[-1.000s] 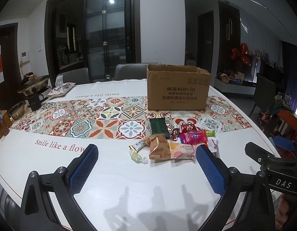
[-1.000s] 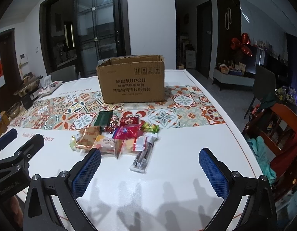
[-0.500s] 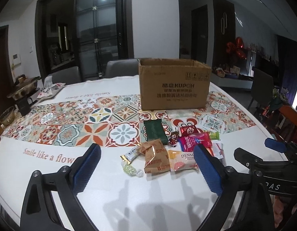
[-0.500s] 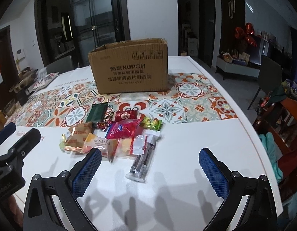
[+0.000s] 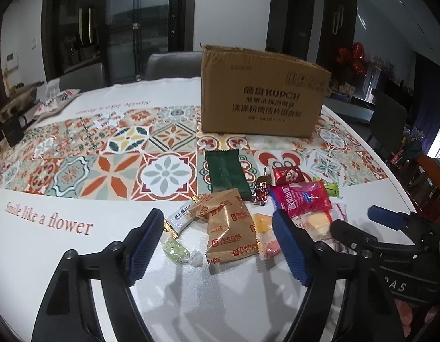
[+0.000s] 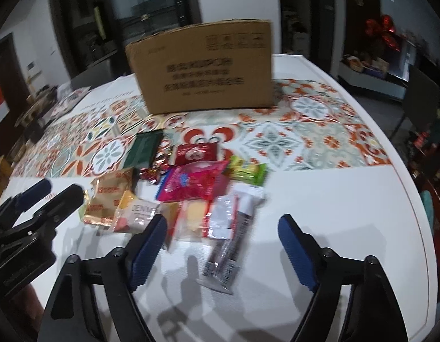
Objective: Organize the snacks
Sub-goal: 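Move left tool to gold pastry packet while right tool reaches clear packet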
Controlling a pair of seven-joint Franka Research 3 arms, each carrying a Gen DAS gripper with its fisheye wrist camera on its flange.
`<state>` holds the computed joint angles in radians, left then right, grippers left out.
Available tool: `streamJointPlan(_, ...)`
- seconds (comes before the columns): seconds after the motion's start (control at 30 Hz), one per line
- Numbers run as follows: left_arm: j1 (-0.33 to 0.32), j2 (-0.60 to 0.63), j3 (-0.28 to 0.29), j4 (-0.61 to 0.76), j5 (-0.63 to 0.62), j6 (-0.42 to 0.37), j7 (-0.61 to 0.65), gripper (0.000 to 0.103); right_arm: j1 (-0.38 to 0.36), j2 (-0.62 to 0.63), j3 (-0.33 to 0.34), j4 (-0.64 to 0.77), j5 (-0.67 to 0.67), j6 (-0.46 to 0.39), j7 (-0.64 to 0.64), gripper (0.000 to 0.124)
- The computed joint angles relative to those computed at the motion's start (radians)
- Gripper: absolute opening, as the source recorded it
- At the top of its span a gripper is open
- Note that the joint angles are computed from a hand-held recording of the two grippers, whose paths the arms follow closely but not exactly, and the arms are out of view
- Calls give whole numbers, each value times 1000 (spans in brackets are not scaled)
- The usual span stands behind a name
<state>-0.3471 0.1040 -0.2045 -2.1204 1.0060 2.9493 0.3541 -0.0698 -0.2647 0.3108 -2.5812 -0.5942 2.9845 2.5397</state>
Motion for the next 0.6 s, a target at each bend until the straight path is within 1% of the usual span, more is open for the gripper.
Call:
streamJointPlan(0.1, 11, 25, -7, 11, -80, 6, 67, 69, 18, 41, -10, 29, -3, 1, -35, 79)
streamJointPlan(0.3, 4, 68, -6, 33, -194, 17, 166, 61, 50, 86, -55, 55, -27, -6, -22, 73)
streamJointPlan(0.33, 2, 73, -6, 35, -214, 18, 182, 61, 60, 92, -68, 55, -23, -2, -25, 72)
streamJointPlan(0.43, -1, 87, -7, 40, -278, 19, 236, 58, 106, 110, -115, 56, 44, 5, -80, 70)
streamJointPlan(0.47, -1, 91, -8, 40, -299, 20, 253, 57, 111, 114, -121, 58, 52, 3, -89, 67)
streamJointPlan(0.53, 4, 97, -16, 40, -351, 19, 302, 54, 116, 125, -124, 66, 50, 0, -93, 66)
streamJointPlan(0.6, -2, 102, -11, 41, -376, 17, 321, 51, 122, 132, -132, 71, 45, -1, -93, 62)
